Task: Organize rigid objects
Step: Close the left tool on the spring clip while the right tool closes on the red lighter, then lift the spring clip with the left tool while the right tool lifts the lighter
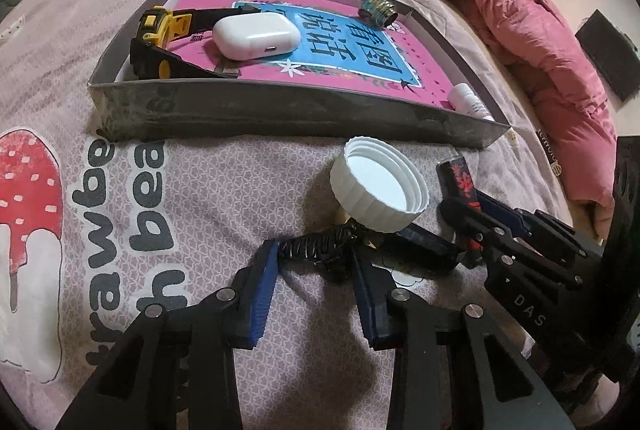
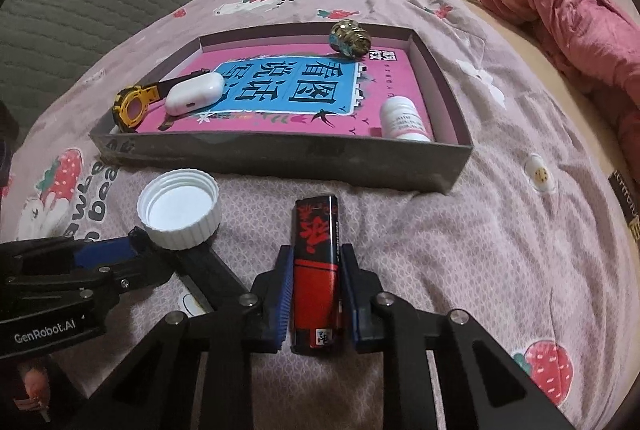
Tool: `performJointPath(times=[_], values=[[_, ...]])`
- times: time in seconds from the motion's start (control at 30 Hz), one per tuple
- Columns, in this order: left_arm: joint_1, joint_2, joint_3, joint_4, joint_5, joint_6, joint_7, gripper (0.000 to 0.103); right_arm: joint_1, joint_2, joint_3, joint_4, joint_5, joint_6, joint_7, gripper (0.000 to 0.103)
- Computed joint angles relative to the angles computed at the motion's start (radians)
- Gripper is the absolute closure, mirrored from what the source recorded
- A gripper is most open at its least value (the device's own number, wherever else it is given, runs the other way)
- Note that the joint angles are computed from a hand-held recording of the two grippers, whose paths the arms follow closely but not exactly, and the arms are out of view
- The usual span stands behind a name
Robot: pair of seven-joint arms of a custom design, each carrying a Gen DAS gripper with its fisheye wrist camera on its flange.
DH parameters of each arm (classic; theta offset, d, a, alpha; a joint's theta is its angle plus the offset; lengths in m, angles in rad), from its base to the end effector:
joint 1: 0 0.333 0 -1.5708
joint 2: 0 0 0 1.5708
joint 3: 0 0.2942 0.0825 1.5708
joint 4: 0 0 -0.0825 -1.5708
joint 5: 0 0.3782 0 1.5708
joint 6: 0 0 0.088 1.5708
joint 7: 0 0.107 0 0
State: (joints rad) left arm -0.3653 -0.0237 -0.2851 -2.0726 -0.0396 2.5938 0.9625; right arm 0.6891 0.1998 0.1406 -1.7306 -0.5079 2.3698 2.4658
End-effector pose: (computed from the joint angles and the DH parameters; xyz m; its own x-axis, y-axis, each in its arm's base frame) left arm 0.4616 -0.3514 0.4819 -0.0851 -0.9440 0.3189 -0.9112 -0.0557 -0.4081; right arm 0.4459 0.4698 0.4921 0.2136 -0.9769 -0.0050 -0.8123 -0.1748 -0.5565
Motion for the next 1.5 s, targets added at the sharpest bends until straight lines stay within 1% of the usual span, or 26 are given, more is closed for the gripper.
performJointPath(times=[0.17,0.47,0.53,0.67,0.87,1.5], values=[[-0.002,-0.028,0.003,-0.019,-0.021,0.003,0.002,0.066,-0.008,-0.029,0.004,-0.035,0.012,0.028,0.017,0.08],[-0.008,-0.05,0.002,-0.017,0.008,-0.005,-0.01,0.066,-0.024,-0.055,0.017,-0.067,0.005,0.061,0.034,0.08],[-0.009,-0.052,0.002,-0.014,0.018,-0.007,-0.013,0.066,-0.03,-0.061,0.019,-0.081,0.026,0.08,0.038,0.08],[-0.009,-0.067,0.003,-0.021,0.033,-0.006,-0.027,0.066,-0.032,-0.072,0.02,-0.092,0.011,0.099,0.052,0.08],[-0.006,-0.076,0.003,-0.019,0.076,-0.006,-0.051,0.066,-0.032,-0.076,0.025,-0.086,-0.01,0.1,0.063,0.08],[0.001,-0.104,0.006,-0.013,0.124,-0.008,-0.091,0.066,-0.032,-0.092,0.034,-0.072,-0.044,0.094,0.095,0.08]])
